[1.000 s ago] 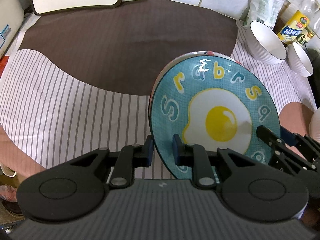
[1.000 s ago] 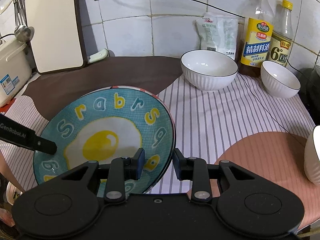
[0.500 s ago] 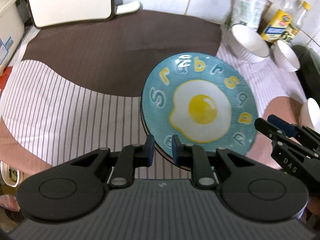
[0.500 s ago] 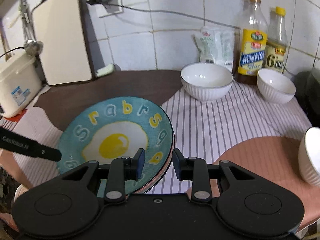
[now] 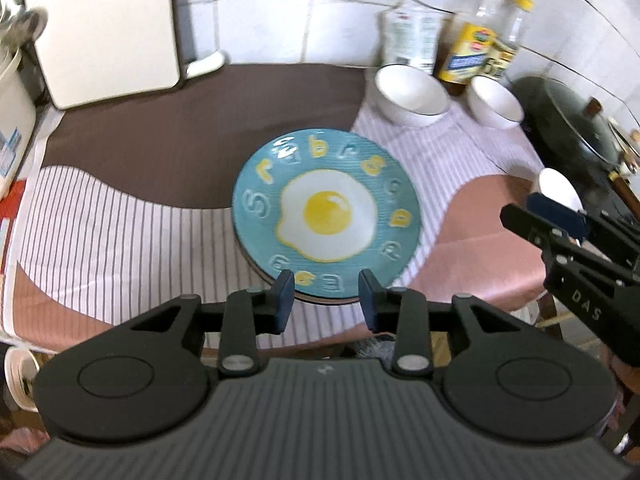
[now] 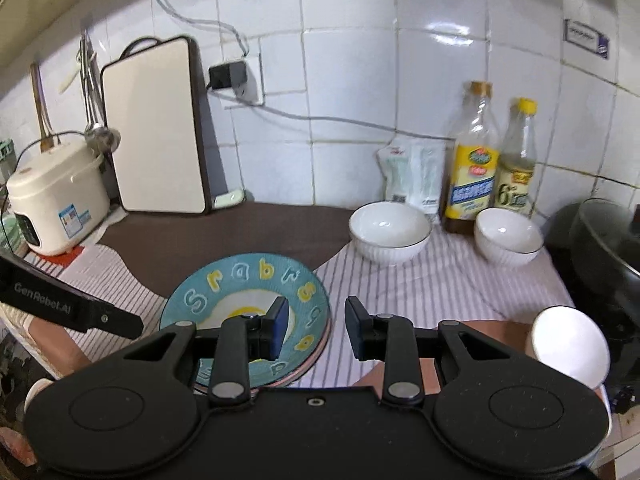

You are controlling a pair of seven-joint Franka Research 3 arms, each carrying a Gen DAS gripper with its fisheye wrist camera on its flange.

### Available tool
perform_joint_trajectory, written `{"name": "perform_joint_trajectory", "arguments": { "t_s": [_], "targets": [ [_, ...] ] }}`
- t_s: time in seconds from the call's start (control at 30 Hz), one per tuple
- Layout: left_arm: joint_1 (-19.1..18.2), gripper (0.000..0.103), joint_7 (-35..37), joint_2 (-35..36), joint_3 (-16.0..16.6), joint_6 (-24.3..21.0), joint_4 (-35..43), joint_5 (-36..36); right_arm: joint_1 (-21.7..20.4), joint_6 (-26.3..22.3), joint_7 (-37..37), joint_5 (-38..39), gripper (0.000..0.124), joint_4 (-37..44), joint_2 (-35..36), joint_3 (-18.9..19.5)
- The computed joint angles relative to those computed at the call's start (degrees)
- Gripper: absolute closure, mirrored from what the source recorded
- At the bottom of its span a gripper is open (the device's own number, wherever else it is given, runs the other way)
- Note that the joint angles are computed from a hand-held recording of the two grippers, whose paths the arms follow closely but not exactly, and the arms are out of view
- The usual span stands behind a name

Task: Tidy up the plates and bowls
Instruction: 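Open both grippers and withdraw from the plate stack, then move both grippers to the white bowl rim on the pink mat and close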

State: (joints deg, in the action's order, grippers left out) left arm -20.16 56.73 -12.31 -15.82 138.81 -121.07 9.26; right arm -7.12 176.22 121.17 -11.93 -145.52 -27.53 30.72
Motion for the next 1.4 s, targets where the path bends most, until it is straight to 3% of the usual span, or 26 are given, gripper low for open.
{"name": "perform_joint_trajectory", "arguments": {
  "t_s": [0.27,0.37,0.5,0.67,0.77,0.93,1.13,1.3,1.4],
  "targets": [
    [-2.2,0.061,1.1,1.3,-1.6,-0.5,2.5,0.2,1.0,-0.6,0.0,2.7,0.079,-6.9,-9.2,-2.0],
    [-3.1,0.055,1.7,2.5,-2.4,-0.7,3.8,1.2,5.4,2.9,-3.9,4.5,0.070,-10.9,-11.3,-6.8],
    [-4.1,0.052,1.7,4.0,-3.3,-0.9,5.4,2.6,7.3,5.2,-6.8,7.8,0.063,-14.5,-14.4,-9.3],
    [-5.0,0.048,0.3,6.3,-3.9,-0.2,6.9,4.2,5.4,5.6,-9.3,11.1,0.056,-17.6,-18.0,-8.1],
    [-5.4,0.038,-1.2,8.2,-4.3,0.1,8.0,6.3,5.5,6.1,-11.4,12.9,0.056,-19.4,-18.6,-9.0],
    [-6.3,0.037,-3.5,12.8,-4.3,-1.3,11.3,9.5,4.2,7.5,-13.1,15.8,0.055,-21.6,-18.1,-9.1],
    [-8.0,0.026,-6.8,18.7,-3.7,-0.6,15.2,14.4,-2.3,13.2,-12.7,19.5,0.052,-23.8,-15.2,-4.0],
    [-9.4,0.024,-8.4,23.9,-2.8,2.5,19.2,16.1,-11.4,20.6,-12.6,24.5,0.049,-24.6,-10.4,4.7],
    [-10.5,0.024,-10.1,27.0,-2.0,5.4,21.6,17.6,-19.0,25.7,-13.0,28.9,0.039,-23.9,-6.1,12.4]
  ]
}}
